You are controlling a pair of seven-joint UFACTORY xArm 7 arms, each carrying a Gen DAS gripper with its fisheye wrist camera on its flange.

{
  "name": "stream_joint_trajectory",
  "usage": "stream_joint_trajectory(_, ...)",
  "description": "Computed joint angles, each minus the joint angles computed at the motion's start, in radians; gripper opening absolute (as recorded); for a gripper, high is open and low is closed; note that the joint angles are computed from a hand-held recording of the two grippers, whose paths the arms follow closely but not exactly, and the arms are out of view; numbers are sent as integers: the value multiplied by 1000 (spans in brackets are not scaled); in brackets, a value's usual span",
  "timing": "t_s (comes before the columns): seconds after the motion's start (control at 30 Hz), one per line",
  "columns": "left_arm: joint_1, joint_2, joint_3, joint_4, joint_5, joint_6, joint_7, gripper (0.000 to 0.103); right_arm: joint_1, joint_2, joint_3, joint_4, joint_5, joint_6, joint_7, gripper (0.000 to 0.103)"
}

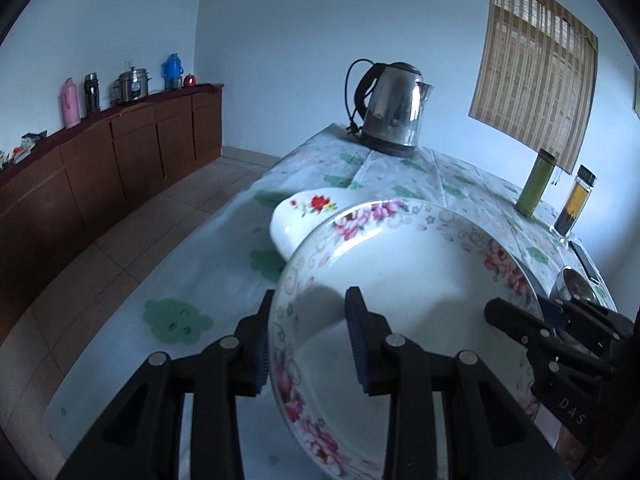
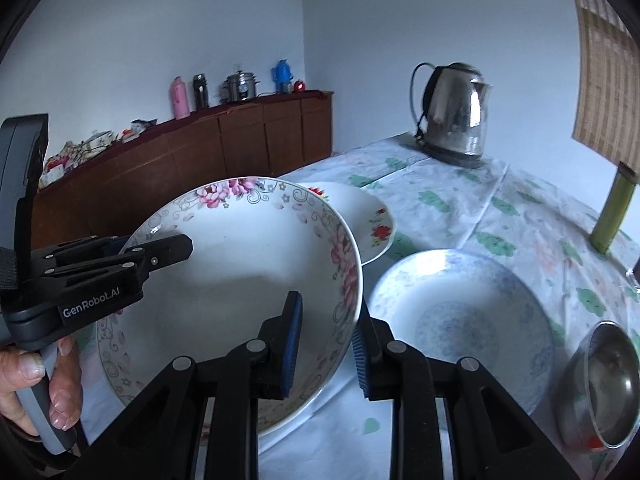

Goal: Organize plates and bowls
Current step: 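Grasp the pink-floral plate rim with the right gripper and lift it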

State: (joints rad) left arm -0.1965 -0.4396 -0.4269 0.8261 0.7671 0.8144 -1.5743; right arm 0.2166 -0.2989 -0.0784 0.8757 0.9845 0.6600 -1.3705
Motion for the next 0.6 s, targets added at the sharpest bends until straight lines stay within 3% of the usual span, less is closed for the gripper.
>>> stream_joint_trajectory(0.6, -54, 191, 39, 185, 145, 10, 5, 32, -45, 33, -20, 40, 78, -68, 15, 26)
